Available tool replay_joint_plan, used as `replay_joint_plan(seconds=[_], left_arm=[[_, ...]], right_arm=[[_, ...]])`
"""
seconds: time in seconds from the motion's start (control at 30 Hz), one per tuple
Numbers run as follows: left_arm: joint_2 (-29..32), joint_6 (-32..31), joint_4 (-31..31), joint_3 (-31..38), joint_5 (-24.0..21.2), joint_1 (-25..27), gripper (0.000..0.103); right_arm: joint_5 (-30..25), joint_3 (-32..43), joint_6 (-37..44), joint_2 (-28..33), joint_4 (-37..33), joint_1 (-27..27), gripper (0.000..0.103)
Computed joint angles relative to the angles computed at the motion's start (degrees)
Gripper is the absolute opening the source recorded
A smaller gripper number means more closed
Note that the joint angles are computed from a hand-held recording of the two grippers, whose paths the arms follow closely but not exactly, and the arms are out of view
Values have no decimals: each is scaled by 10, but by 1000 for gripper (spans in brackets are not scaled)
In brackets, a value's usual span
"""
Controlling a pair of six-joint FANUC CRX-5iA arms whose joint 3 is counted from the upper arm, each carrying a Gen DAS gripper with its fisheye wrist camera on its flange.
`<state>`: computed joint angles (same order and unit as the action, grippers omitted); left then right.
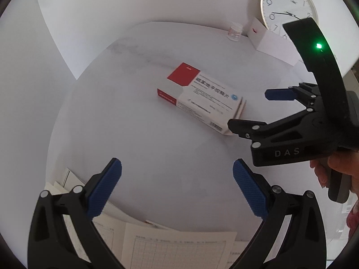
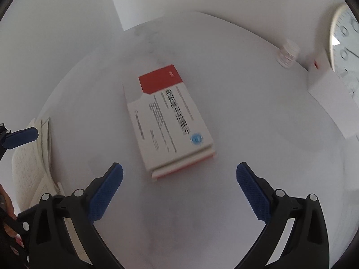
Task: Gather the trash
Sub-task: 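Move the right gripper to the red-and-white medicine box on the table, then close the right gripper on the medicine box and lift it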
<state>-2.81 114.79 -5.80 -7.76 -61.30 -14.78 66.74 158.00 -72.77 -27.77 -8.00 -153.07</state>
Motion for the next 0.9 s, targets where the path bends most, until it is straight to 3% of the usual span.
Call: replay_joint_plan(seconds=[0.2, 0.37, 0.53, 0.7, 0.9], left_arm=[[24, -5, 8, 1, 0, 28, 95], [25, -3, -2, -4, 3, 33, 95], [24, 4, -13, 0, -8, 26, 95], [12, 0, -15, 6, -20, 7, 95], [-1, -26, 5, 22, -36, -57, 95]], right_arm=[[64, -124, 61, -95, 2, 16, 100], [82, -148, 77, -115, 34, 29, 100], [68, -125, 61, -105, 22, 21, 86], [31, -34, 30, -39, 13, 2, 85], [-50, 195, -40, 153, -25, -56, 86]])
